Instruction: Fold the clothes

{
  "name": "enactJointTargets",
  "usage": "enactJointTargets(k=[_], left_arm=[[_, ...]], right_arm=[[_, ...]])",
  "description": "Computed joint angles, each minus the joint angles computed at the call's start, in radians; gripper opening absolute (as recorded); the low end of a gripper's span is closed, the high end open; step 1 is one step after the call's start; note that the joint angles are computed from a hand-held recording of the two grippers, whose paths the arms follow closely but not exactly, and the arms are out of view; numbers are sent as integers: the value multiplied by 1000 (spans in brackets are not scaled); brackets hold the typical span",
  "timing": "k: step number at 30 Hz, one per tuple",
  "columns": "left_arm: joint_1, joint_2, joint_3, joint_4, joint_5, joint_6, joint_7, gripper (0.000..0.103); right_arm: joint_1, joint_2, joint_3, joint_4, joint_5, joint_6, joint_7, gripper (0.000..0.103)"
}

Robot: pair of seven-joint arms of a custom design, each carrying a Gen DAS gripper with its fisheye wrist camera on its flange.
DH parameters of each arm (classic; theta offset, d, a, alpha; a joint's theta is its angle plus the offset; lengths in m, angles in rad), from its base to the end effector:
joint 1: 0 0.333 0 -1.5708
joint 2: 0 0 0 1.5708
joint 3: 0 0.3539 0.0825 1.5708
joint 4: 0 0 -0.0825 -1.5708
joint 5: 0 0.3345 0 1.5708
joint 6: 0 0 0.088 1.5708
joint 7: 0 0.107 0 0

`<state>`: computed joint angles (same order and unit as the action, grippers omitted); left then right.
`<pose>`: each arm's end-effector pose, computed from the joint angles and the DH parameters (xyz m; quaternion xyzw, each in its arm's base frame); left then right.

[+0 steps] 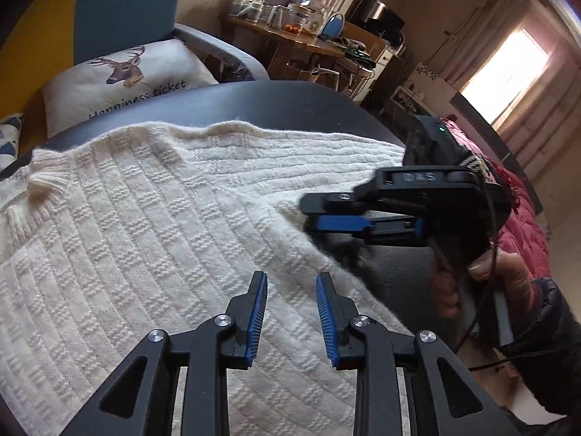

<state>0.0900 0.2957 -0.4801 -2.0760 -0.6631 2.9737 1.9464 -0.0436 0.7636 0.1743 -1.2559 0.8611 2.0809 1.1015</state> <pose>0.5734 -0.1640 0.4285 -0.6360 0.6893 -0.3439 0.0449 0.7380 0.0937 0.3852 -0.6781 0.5993 0.2208 0.3636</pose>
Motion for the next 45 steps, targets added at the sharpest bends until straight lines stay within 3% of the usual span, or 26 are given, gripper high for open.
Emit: enactJointTargets(k=[1,2,5,7,10,12,14,17,19,21,25,27,29,31,34,36,38,40,43,45], left_arm=[[-35,13,35,12,53,-21,-41,31],[-73,27,75,27,118,-52,-93,31],[-118,47,116,15,240,-47,-174,31],[-105,42,101,6,269,-40,-200,31],[-108,39,107,13,329,-59,-246,31],[-109,38,108,15,359,-64,-269,31],[-89,36,86,16,351,-63,-274,31],[-34,30,26,14,282,-50,-244,31],[11,24,-22,6,217,-36,-194,31],[16,13,-33,-5,190,-24,-162,31],[45,-5,-94,-36,96,10,-60,33],[29,-1,-93,-35,72,9,-45,42],[15,15,-91,-30,55,-6,-37,47],[-51,15,-35,-45,110,15,-79,47],[-118,-3,29,-74,218,52,-172,48],[-75,-11,-13,-78,213,40,-173,48],[-10,-23,-74,-80,156,26,-124,48],[8,-44,-72,-80,122,23,-98,48],[-22,-70,14,-67,153,34,-126,48],[-77,-72,122,-43,261,36,-217,48]], right_arm=[[55,-37,-33,-28,-77,68,-43,15],[109,-71,-63,-57,-158,141,-78,8],[199,-154,-111,-191,-299,444,-190,6],[277,-141,-190,-180,-437,517,-168,2],[247,-60,-172,-61,-536,389,-99,2],[197,-56,-123,-41,-492,366,-91,2],[113,-57,-50,-10,-383,289,-100,8],[5,-21,27,102,-233,13,-100,22],[-13,20,21,181,-201,-154,-37,23],[-9,62,6,235,-186,-265,44,24],[40,62,-22,178,-173,-172,66,25],[74,14,-34,95,-195,-66,-7,24],[126,-68,-59,-27,-266,83,-129,8],[182,-111,-87,-112,-356,208,-210,3],[213,-123,-110,-133,-419,269,-192,4],[197,-112,-102,-95,-427,207,-162,10],[148,-85,-76,-14,-391,63,-136,19],[107,-66,-62,48,-351,-45,-117,19],[79,-101,-72,28,-307,-6,-127,21],[77,-102,-92,38,-301,64,-107,21]])
